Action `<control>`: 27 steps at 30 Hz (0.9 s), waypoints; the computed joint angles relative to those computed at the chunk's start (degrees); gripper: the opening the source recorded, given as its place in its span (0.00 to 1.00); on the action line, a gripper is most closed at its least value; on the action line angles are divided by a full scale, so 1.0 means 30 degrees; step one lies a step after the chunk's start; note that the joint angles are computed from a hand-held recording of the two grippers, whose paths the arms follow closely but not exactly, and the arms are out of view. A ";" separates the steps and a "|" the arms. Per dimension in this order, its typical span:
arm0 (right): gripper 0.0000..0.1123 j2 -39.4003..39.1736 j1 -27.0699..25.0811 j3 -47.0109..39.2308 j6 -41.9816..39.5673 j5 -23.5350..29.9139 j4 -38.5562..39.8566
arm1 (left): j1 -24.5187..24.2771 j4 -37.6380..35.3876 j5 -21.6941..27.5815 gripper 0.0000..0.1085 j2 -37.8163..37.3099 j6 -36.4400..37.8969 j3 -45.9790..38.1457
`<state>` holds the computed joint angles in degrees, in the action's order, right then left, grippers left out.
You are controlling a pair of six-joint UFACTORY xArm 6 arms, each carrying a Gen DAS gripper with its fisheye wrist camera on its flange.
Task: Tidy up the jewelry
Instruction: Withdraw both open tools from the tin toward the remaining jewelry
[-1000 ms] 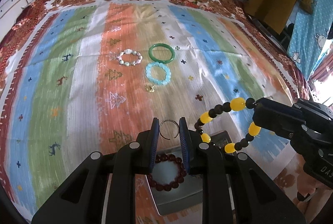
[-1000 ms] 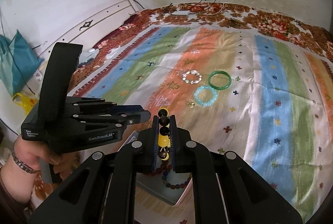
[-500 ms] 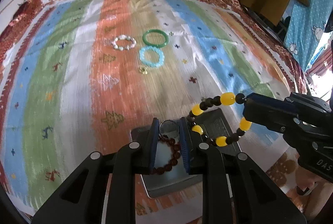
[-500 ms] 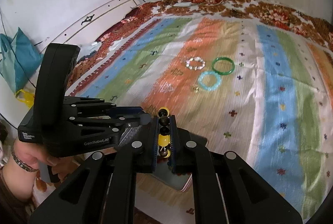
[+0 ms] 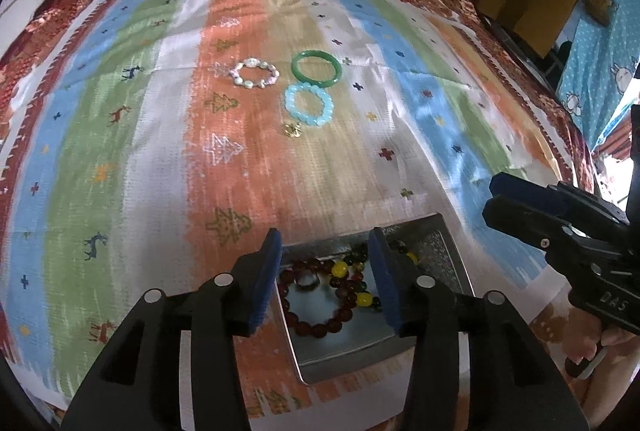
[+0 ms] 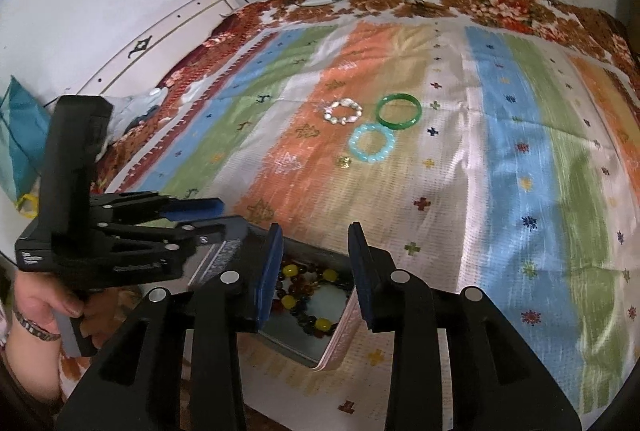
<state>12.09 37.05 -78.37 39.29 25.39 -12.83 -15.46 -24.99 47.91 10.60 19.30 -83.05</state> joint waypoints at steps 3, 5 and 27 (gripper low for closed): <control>0.37 0.0176 -0.0218 -0.0152 0.0185 0.0130 -0.0101 | 0.0070 0.0276 -0.0234 0.48 0.0229 -0.0360 -0.0267; 0.37 0.0302 -0.0349 -0.0288 0.0126 0.0207 0.0074 | 0.0181 0.0433 -0.0209 0.48 0.0528 -0.0675 -0.0645; 0.50 0.2749 -0.1091 -0.3656 -0.0084 0.2374 -0.0707 | 0.0273 0.3977 -0.0590 0.56 0.3605 -0.3155 -0.4757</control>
<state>20.33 33.78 -89.34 39.04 32.51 -14.95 -14.65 -13.06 46.14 21.41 9.84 -97.32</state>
